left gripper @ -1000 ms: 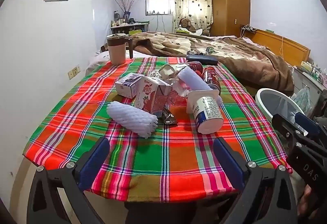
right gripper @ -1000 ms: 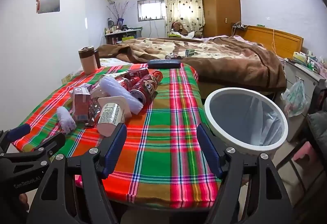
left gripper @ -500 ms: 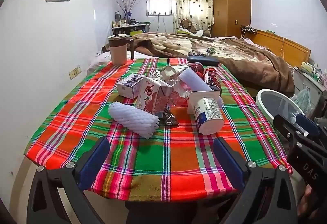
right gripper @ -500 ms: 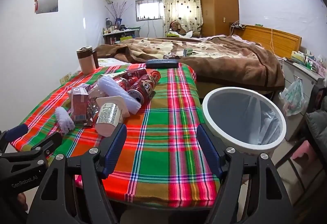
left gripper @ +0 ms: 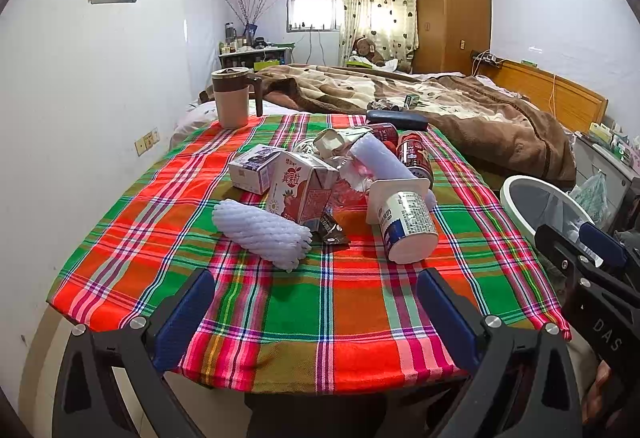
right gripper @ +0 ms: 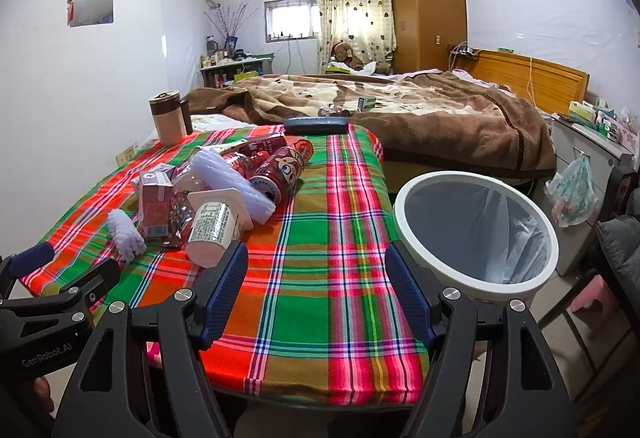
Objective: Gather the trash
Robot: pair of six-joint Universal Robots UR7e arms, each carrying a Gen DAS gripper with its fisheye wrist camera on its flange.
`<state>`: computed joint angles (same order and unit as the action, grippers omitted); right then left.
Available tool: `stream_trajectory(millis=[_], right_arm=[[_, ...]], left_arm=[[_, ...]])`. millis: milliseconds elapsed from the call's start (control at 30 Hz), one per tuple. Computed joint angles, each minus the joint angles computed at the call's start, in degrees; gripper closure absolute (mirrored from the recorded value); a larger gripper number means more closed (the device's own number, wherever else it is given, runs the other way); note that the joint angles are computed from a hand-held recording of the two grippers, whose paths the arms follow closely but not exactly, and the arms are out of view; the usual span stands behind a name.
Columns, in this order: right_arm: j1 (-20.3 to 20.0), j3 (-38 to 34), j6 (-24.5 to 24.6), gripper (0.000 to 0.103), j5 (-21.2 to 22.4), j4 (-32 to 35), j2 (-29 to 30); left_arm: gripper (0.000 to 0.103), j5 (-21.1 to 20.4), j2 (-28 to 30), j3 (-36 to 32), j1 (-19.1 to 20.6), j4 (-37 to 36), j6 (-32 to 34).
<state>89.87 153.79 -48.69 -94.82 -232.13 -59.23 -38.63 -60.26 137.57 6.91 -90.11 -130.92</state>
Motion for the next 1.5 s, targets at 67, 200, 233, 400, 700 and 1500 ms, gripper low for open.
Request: stream_trajectory(millis=[67,200,233,400,700,1500], right_arm=[[0.0,0.1,0.0,0.031,0.0,-0.3,0.2],[0.0,0.0,0.0,0.031,0.0,-0.2,0.2],[0.0,0.1,0.0,0.031,0.0,-0.3,0.2],[0.0,0.1,-0.1,0.031,0.1,-0.3,0.1],[0.0,0.1,0.0,0.031,0.0,-0.4,0.1],[0.3,0.1,0.0,0.031,-0.1,-0.4,0.0]], left_arm=[[0.001,0.1,-0.1,0.1,0.0,-0.2,0.1],[0.001,-0.2,-0.2,0.0,-0.2,0.0,0.0],[0.001,-0.3,-0.2,-0.1,-0.2,0.2,0.0],[0.001,-0.2,-0.3,0.1,-0.2,0.1,0.0],[0.001,-0.3,-0.5,0.1,-0.2,0.3,-0.1],[0.001,-0.5,-0.5,-0.1,-0.4,0.8,-0.4]])
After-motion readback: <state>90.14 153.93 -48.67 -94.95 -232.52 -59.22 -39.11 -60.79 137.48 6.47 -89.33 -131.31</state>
